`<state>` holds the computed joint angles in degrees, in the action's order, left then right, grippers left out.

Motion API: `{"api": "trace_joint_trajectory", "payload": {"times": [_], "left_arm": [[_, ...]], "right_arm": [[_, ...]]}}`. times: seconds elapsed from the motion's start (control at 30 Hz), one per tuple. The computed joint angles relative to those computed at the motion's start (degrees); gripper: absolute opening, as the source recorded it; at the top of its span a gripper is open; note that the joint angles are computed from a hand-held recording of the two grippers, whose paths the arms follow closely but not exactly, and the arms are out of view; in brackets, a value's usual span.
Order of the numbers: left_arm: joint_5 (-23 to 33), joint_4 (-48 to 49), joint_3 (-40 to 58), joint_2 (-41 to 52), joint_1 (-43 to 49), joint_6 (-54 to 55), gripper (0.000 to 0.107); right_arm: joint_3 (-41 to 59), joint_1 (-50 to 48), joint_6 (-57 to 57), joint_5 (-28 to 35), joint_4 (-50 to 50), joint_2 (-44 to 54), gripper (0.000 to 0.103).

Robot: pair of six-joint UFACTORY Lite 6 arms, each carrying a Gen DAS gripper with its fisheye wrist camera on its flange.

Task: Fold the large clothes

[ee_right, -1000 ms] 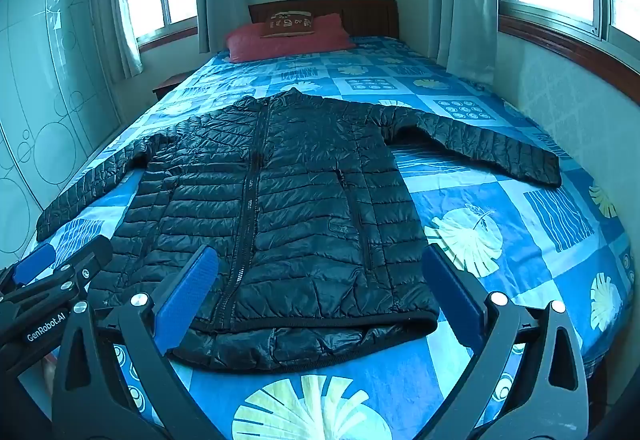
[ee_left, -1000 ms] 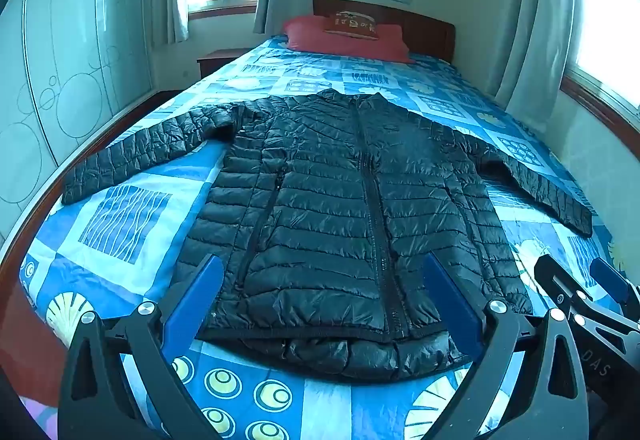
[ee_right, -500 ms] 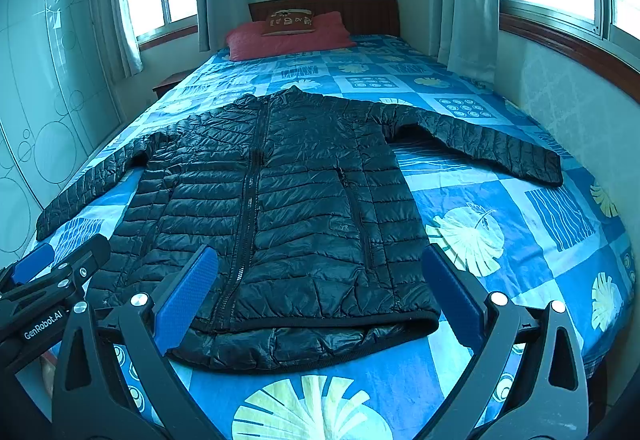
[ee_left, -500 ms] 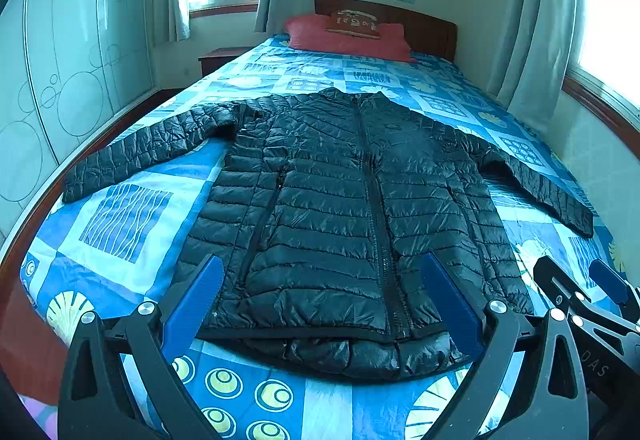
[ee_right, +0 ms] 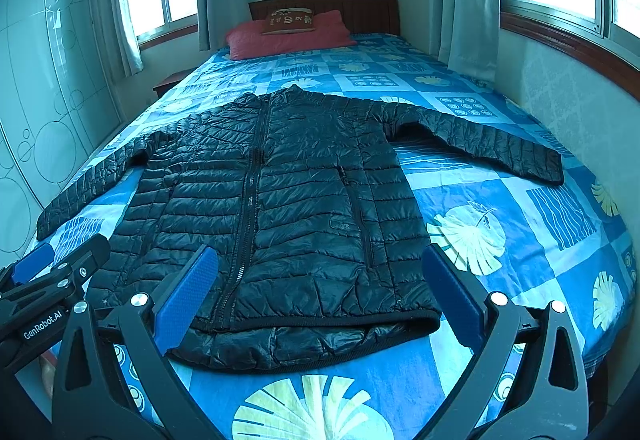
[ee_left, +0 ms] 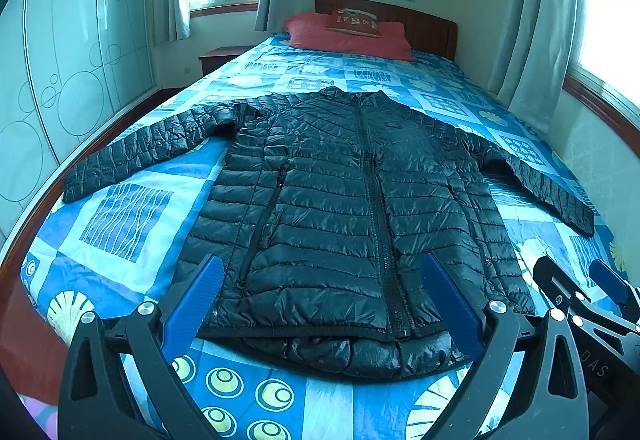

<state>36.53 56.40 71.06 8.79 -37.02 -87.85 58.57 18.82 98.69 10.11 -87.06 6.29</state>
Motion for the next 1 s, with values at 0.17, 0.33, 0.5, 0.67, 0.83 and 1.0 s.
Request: {"api": "trace_joint_trajectory", "payload": {"times": [0.17,0.33,0.5,0.67,0.83,1.0], "left_arm": [[0.0,0.3,-0.3,-0.1,-0.1,-0.4,0.098],[-0.2,0.3,-0.4,-0.2,0.1,-0.3,0.098],[-0.2,0.3,-0.6,-0.3,0.0,-0.4,0.098],[-0.2,0.4,-0.9,-0.4,0.0,-0.5,0.098],[-0.4,1.0,-2.2,-1.0,-0.1,-1.4,0.098],[-0.4,0.9,-2.1,-0.9,-0.1,-1.3,0.098]], "right_arm": [[0.0,0.0,-0.9,0.0,0.9,-0.1,0.101],[0.1,0.1,-1.3,0.0,1.3,-0.1,0.101],[0.1,0.1,-1.3,0.0,1.4,-0.1,0.101],[0.1,0.2,-1.3,0.0,1.5,0.0,0.101],[0.0,0.2,-0.3,0.1,0.5,0.0,0.101],[-0.1,0.2,1.2,0.0,-1.0,0.3,0.101]]}}
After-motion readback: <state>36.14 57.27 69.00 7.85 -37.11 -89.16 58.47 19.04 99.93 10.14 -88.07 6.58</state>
